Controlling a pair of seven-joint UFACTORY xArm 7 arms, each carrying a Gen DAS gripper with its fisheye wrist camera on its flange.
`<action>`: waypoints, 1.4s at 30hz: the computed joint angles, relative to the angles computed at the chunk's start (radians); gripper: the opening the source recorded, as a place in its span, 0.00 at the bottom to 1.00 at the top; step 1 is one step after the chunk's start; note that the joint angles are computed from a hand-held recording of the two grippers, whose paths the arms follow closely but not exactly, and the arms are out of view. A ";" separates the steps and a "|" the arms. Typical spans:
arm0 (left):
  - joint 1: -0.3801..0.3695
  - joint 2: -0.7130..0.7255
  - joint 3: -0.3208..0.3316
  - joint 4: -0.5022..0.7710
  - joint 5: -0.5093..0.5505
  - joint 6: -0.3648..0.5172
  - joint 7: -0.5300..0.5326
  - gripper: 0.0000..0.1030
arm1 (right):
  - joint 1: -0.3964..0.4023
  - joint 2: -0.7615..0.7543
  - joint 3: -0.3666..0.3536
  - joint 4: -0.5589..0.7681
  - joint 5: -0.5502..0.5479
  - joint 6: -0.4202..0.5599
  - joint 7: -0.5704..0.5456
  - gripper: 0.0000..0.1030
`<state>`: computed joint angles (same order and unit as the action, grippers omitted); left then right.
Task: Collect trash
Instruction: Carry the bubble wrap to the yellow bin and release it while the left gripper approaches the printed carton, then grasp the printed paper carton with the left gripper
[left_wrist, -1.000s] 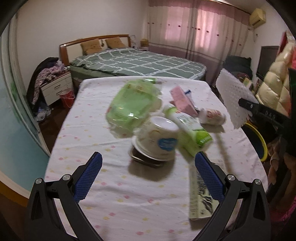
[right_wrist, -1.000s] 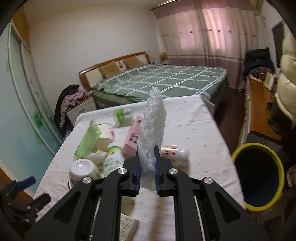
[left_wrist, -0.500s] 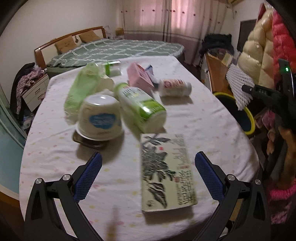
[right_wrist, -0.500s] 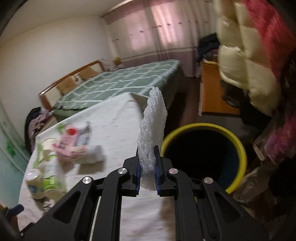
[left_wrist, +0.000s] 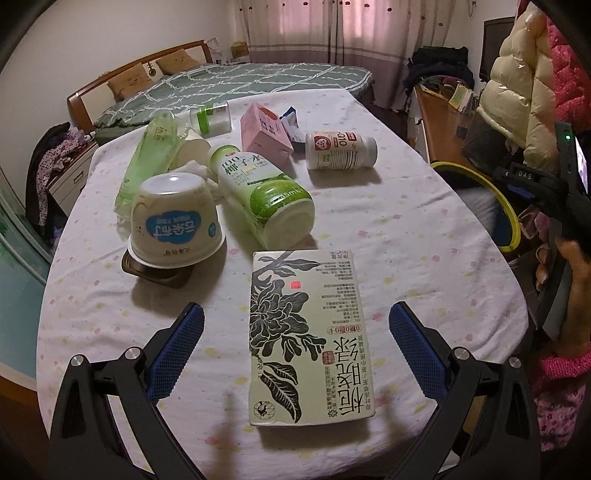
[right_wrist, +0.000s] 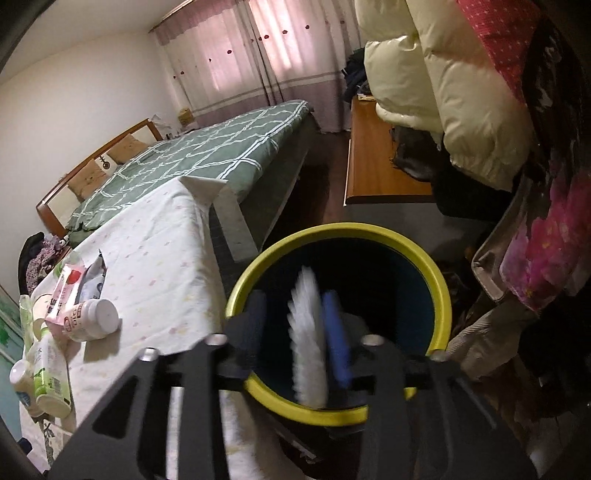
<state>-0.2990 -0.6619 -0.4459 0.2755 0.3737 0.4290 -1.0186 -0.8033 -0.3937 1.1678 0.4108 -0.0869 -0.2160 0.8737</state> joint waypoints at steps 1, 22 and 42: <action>0.001 0.003 -0.002 0.002 0.000 0.002 -0.002 0.96 | 0.005 0.000 -0.004 -0.004 0.000 -0.005 0.000 0.38; 0.039 0.211 0.022 0.064 0.095 -0.009 -0.065 0.88 | 0.144 0.044 -0.108 -0.035 0.100 -0.035 -0.117 0.43; 0.032 0.371 0.009 0.251 0.228 -0.058 -0.041 0.70 | 0.346 0.000 -0.328 -0.136 0.204 -0.043 -0.206 0.43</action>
